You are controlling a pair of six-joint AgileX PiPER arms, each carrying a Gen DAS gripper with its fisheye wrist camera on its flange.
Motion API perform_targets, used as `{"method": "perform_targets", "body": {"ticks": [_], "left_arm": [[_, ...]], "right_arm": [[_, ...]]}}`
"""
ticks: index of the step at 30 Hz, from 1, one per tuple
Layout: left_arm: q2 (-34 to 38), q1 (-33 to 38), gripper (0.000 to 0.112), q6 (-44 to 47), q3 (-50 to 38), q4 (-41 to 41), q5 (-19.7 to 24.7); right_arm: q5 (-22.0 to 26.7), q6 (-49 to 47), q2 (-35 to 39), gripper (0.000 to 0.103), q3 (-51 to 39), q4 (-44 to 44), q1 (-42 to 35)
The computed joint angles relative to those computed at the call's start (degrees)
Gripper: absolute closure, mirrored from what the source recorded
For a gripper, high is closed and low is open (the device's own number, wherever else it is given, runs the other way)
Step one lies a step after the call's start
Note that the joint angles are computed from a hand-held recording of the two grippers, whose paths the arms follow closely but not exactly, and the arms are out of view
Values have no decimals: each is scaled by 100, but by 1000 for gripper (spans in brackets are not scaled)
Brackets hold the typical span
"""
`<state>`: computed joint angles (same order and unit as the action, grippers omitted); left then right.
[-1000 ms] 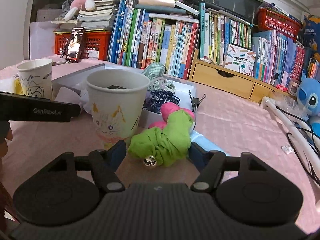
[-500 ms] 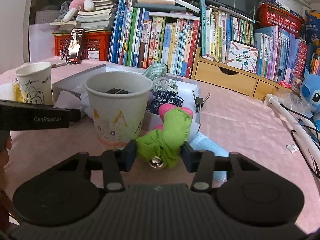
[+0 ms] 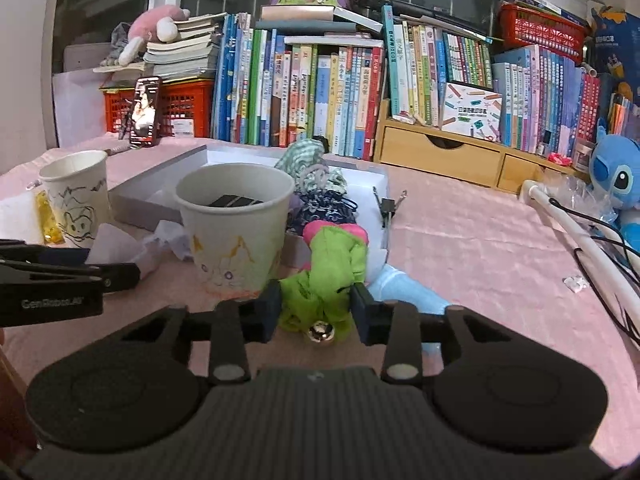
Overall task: Organize soft objects
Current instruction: 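Close the left tool on the lavender bundle while the right tool grips the green scrunchie, then lift and carry the lavender bundle and green scrunchie over the grey tray with both tools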
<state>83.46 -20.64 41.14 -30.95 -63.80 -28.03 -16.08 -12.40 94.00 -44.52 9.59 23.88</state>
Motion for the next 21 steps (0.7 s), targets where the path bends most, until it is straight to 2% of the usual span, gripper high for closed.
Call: {"method": "perform_targets", "body": {"ticks": [3,7,9,10,11,14,17,21], "left_arm": [[120,-55,44,6,-71,73,-154],[360,-9,43,279,-285,-88,-136],[437,101,45,219,-351,-9,48],[459,164,52,159,-365,66,163],[458,244,62,44,-358,242,313],[387,280,63,-260,-232,678,330],[177,368,63,-487,-135,1047,530],[-212,337,63,-210,-14,962,602]], "right_arm": [[7,-69,76,42,-73,64,11],[-15,-623,238,37,-200,544,97],[3,-655,324,36,-270,567,105],[10,-693,359,36,-300,614,112],[49,-699,384,37,-333,635,115],[43,-416,314,60,-270,424,112],[-30,-507,191,69,-180,570,123],[-135,-767,-15,77,-86,983,121]]}}
